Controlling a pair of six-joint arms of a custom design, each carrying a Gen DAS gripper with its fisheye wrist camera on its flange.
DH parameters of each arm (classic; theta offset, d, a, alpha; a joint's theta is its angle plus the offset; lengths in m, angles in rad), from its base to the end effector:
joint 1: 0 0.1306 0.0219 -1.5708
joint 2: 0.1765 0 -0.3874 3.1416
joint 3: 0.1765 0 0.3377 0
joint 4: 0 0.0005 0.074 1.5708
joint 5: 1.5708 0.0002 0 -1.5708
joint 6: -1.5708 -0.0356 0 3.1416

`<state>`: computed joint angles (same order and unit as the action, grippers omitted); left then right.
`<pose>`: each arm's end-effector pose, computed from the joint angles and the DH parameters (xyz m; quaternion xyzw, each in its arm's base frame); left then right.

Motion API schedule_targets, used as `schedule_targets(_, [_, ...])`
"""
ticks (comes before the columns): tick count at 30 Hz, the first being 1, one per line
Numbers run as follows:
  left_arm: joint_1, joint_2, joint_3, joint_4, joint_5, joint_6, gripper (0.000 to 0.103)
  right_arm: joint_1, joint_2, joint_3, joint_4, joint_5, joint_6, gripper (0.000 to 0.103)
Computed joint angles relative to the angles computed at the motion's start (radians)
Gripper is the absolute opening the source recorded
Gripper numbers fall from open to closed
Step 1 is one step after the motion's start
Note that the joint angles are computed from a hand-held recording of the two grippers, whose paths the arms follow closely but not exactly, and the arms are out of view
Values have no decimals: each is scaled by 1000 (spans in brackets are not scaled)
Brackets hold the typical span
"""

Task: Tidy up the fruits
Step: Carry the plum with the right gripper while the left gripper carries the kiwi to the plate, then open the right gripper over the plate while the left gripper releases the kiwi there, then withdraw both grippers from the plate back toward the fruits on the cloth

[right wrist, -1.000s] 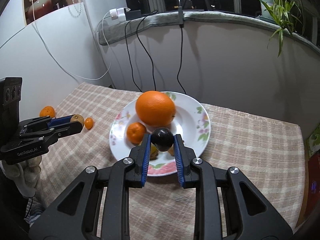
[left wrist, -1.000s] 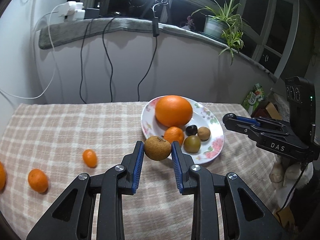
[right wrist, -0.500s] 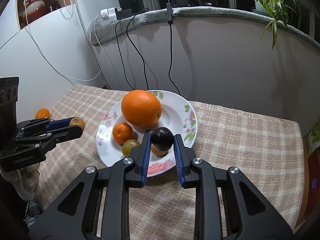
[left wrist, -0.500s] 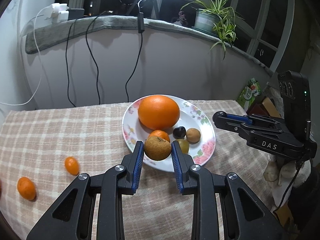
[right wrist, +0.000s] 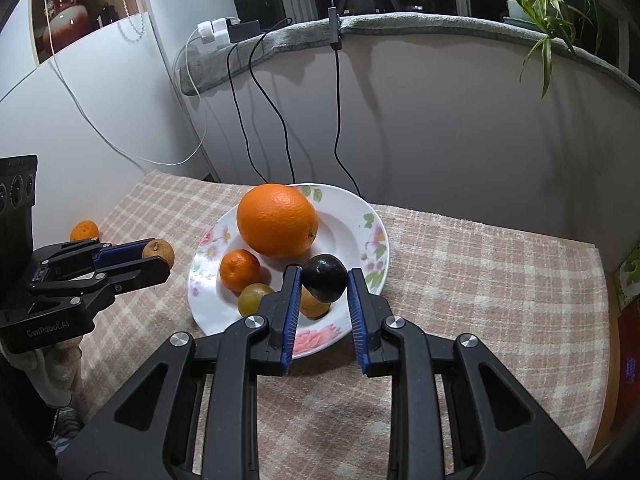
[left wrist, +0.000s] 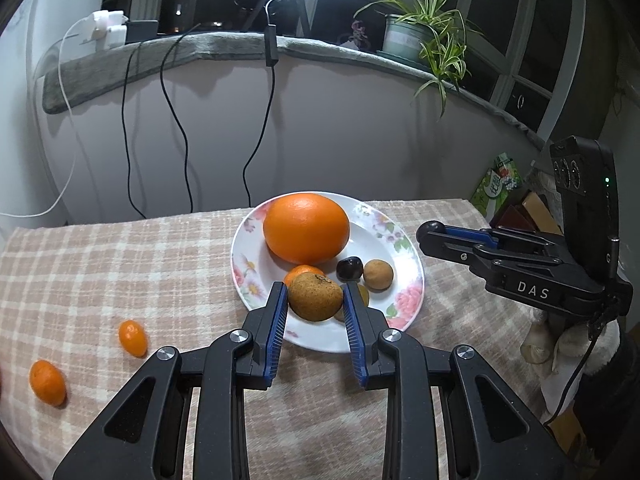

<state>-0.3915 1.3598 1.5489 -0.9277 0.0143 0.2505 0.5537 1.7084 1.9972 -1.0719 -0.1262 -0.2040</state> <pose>0.3889 -0.1616 0.5073 0.0673 0.9122 -0.1337 0.3815 0.4595 0.2887 0.5180 -0.1841 0.9033 0.1957 0.3343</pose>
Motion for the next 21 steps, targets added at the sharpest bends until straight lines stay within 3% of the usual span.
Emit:
schedule_targets(1, [-1,1,1,0,0,-1,27,-1,0,-1,1,-1,-1,28])
schedule_targets(4, [-5,4,3,-1,-2,-6,27,-2,-8,-13,20,1,-5,50])
schedule_targets(6, [-7,4,4,1,-3,-8,39,-1,-11,-16,26,1,-3,51])
schedule_targets(9, [-9,3,5,4,-4,-9,47,0,-8,-10,24,1,1,53])
schedule_targets(18, [-15,-3,0,9,-18,-16,76,5,-20,-25,50,17,-1,82])
schedule_targets(21, [-16,1,4,3,-28,-13,80,8,-22,-26,54,20,2,88])
